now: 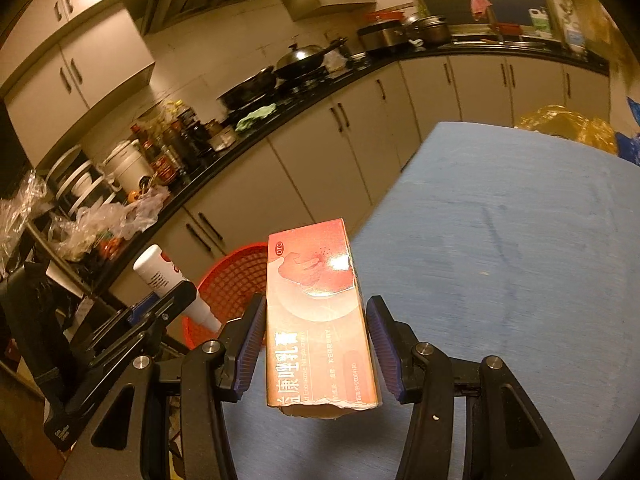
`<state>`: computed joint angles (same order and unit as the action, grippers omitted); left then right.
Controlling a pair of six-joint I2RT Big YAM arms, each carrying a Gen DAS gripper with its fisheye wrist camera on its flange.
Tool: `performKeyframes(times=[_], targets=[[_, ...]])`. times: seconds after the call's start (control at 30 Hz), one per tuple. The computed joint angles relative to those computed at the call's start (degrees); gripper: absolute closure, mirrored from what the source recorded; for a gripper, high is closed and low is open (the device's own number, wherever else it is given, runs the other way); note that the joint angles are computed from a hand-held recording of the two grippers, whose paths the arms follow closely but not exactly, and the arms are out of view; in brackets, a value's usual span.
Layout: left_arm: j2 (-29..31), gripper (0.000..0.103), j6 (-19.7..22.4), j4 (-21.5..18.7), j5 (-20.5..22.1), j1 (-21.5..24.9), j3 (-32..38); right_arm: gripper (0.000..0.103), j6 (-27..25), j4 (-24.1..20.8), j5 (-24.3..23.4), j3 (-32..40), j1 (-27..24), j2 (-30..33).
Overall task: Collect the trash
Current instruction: 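Lift and carry the box and spray bottle over the red basket, then open both tools to drop box and bottle into the red basket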
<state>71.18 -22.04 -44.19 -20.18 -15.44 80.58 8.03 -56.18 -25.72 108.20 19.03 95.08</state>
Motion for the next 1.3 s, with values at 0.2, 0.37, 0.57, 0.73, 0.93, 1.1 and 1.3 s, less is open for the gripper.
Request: performKeyframes(times=[0.2, 0.37, 0.57, 0.73, 0.93, 1.1, 1.3], targets=[[-1.56, 0.074, -0.51, 0.46, 1.83, 4.41, -2.15, 0.048, -0.24, -2.22, 0.45, 4.42, 3.55, 3.26], [-1.87, 0.074, -1.38, 0.53, 3.4, 7.71, -3.53, 0.048, 0.26, -4.01, 0.44, 9.06, 6.05, 6.83], [-1.94, 0.074, -1.97, 1.44, 6.08, 11.08, -5.17, 0.047, 1.35, -6.98, 0.05, 15.7, 8.16, 12.14], [-1.61, 0.074, -2.5, 1.99, 7.91, 13.12, -6.26, 0.047, 2.15, -10.0, -0.05, 22.5, 9.8, 17.49], [-0.27, 0.074, -2.58, 2.23, 10.31, 14.69, -6.47, 0.047, 3.98, -12.09, -0.22, 28.51, 10.68, 22.75], [0.64, 0.074, -1.99, 2.62, 11.04, 14.77, -6.49, 0.046, 6.55, -12.48, -1.4, 30.84, 10.3, 25.27], [0.97, 0.058, -1.05, 3.52, 10.82, 14.35, -6.4, 0.04, 8.4, -11.43, -2.76, 30.82, 9.64, 25.52]])
